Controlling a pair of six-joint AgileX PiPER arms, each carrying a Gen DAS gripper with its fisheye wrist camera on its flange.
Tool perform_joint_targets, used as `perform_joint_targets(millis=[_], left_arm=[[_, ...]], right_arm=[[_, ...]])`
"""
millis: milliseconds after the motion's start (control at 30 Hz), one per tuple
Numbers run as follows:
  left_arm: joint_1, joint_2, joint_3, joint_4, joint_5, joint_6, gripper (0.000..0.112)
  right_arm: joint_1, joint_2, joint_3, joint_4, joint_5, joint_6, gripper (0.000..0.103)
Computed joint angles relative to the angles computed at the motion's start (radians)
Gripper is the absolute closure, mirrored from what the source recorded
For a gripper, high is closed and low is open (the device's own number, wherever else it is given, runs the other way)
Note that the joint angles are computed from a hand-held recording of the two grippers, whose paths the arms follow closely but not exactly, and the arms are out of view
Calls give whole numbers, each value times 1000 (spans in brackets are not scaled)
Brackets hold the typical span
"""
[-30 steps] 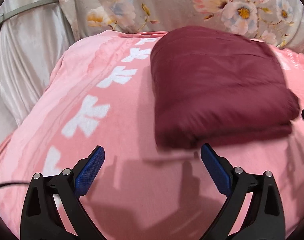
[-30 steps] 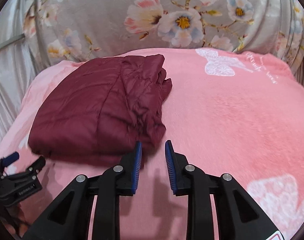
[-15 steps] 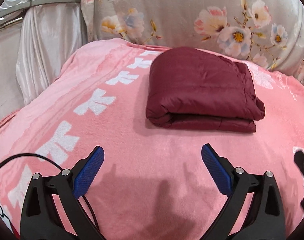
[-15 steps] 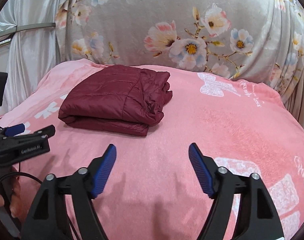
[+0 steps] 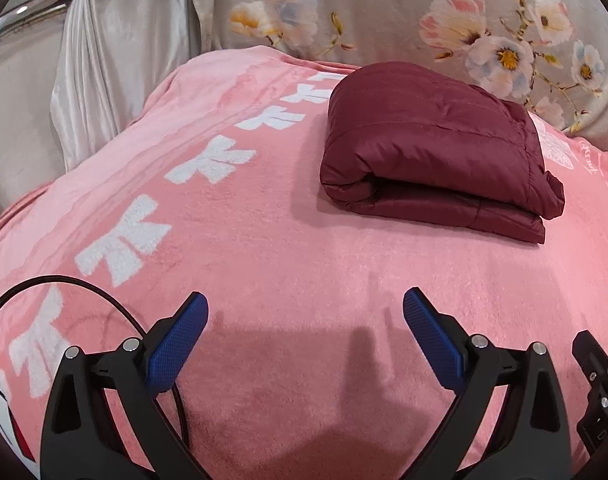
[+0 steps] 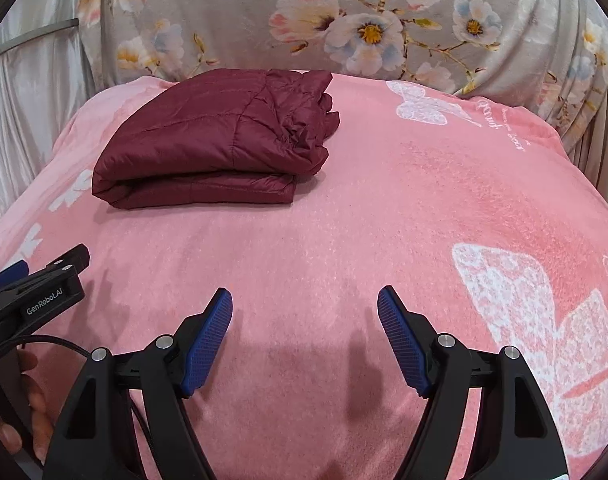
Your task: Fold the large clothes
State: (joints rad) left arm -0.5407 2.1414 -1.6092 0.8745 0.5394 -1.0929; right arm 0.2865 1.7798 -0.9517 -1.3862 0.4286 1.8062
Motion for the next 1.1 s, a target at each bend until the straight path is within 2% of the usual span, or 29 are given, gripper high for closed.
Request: perform_joint_targets(millis=[200,500,1100], left_arm=[[-12,3,-2,35,14,-17,16],[-24,-3,9,87,14,-47,17],[-49,-9,26,177,15,-98,17]], right_arm=[[-6,-7,12,-31,-8,26,30],[37,7,-9,-29,49,2,30],[59,21,-23,-18,80,-17,30]])
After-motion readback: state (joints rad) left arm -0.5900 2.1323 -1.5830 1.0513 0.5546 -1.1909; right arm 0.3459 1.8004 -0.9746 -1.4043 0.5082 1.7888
